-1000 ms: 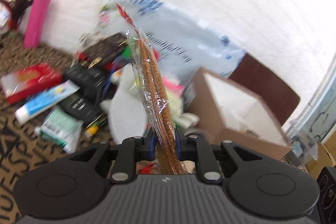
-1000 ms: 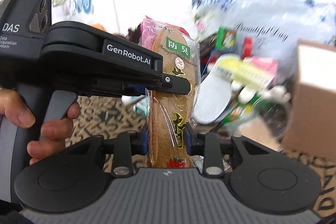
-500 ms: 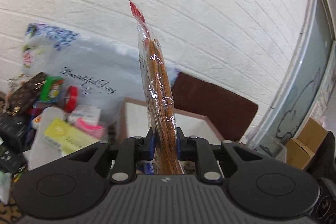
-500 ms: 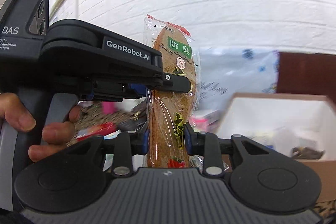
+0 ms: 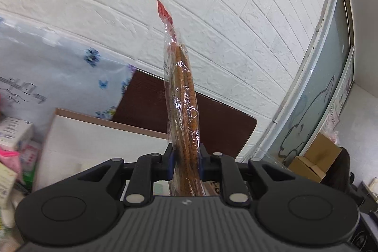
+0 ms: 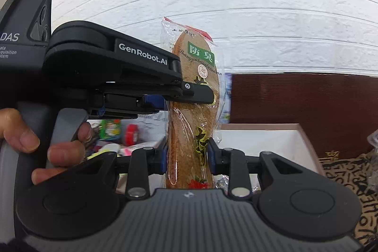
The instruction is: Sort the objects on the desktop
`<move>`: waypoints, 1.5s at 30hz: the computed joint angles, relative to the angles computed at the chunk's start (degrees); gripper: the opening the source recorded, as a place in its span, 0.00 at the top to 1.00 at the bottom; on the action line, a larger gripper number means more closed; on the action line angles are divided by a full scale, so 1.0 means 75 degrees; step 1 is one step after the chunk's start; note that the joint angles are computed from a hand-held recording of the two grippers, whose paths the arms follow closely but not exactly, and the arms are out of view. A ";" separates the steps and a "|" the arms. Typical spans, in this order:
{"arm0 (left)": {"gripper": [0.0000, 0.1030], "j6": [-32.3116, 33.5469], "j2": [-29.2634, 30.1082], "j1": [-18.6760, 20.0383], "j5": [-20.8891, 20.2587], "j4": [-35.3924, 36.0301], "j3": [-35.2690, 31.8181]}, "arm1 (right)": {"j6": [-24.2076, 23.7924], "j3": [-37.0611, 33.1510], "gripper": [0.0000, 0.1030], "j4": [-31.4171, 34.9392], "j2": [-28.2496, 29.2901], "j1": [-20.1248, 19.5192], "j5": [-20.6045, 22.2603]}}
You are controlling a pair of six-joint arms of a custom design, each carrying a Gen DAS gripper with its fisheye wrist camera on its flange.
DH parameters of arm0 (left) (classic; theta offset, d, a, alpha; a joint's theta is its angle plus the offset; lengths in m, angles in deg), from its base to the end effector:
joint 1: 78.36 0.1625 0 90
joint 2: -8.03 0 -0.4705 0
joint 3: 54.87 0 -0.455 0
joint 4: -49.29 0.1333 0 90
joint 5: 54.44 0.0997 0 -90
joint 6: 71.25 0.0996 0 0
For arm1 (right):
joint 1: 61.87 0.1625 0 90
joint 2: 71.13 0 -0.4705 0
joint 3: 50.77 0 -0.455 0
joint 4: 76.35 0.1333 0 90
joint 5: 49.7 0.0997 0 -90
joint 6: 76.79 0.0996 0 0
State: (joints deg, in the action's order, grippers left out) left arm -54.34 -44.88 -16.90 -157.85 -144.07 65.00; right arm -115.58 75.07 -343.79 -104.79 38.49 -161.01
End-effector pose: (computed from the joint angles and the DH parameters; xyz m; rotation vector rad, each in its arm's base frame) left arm -0.1896 -0.5794 0.1003 -1.1490 -2.4710 0.8583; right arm 0.1809 -0.4498 0.0603 0.4971 -1.8881 1.6278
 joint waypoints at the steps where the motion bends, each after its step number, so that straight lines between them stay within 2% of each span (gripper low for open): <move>1: 0.82 -0.0061 0.0156 -0.0021 -0.0034 0.0017 -0.0111 | -0.0056 -0.0010 0.70 -0.0001 -0.0053 -0.0131 0.0070; 7: 0.82 -0.0226 0.0987 -0.0045 -0.0047 0.0333 -0.0769 | -0.0348 -0.0045 0.70 0.0055 -0.0302 -0.0819 0.0229; 12: 0.78 -0.0116 0.1511 -0.0023 0.0335 0.0670 -0.1223 | -0.0390 -0.0290 0.70 0.0388 -0.0328 -0.1234 0.0013; 13: 0.70 -0.0082 0.1561 -0.0013 0.0443 0.0659 -0.1260 | -0.0366 -0.0355 0.70 0.0490 -0.0328 -0.1297 -0.0063; 14: 0.54 -0.0035 0.1601 0.0007 0.0495 0.0612 -0.1288 | -0.0329 -0.0428 0.70 0.0583 -0.0318 -0.1324 -0.0190; 15: 0.44 -0.0005 0.1614 0.0026 0.0537 0.0523 -0.1287 | -0.0277 -0.0492 0.70 0.0672 -0.0317 -0.1355 -0.0333; 16: 0.24 0.0000 0.1617 0.0038 0.0585 0.0395 -0.1273 | -0.0203 -0.0554 0.69 0.0796 -0.0333 -0.1385 -0.0496; 17: 0.09 0.0006 0.1612 0.0054 0.0608 0.0250 -0.1246 | -0.0091 -0.0643 0.68 0.0902 -0.0307 -0.1386 -0.0669; 19: 0.00 0.0066 0.1580 0.0072 0.0632 -0.0037 -0.1192 | 0.0190 -0.0663 0.63 0.1151 -0.0359 -0.1463 -0.0736; 25: 0.00 0.0018 0.1296 0.0094 0.0905 0.0029 -0.1033 | 0.0177 -0.0725 0.28 0.1126 -0.0236 -0.1458 -0.0390; 26: 0.00 -0.0008 0.1248 0.0106 0.0922 0.0040 -0.0997 | 0.0096 -0.0792 0.17 0.1090 -0.0197 -0.1378 -0.0484; 28: 0.00 0.0032 0.1162 0.0116 0.0966 -0.0021 -0.0905 | -0.0166 -0.1032 0.09 0.0892 -0.0093 -0.1383 -0.0609; 30: 0.00 0.0109 0.1087 0.0095 0.1068 -0.0124 -0.0800 | -0.0263 -0.1079 0.09 0.0764 -0.0095 -0.1399 -0.0641; 33: 0.00 0.0167 0.0882 -0.0020 0.1521 0.0079 -0.0640 | -0.0063 -0.0982 0.07 0.0802 -0.0185 -0.1380 -0.0694; 35: 0.00 0.0204 0.0744 -0.0051 0.1715 0.0135 -0.0500 | -0.0022 -0.0904 0.04 0.0684 -0.0173 -0.1284 -0.0838; 41: 0.00 0.0506 0.0357 -0.0184 0.2365 -0.0167 0.0047 | -0.0002 -0.0680 0.01 0.0277 -0.0097 -0.0949 -0.1223; 45: 0.00 0.0573 0.0009 -0.0232 0.2671 -0.0068 0.0377 | -0.0028 -0.0540 0.02 0.0034 -0.0011 -0.0601 -0.1691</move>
State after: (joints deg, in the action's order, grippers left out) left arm -50.05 -44.82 -18.64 -137.82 -144.58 67.83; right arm -115.80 71.02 -343.54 -104.88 33.99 -173.69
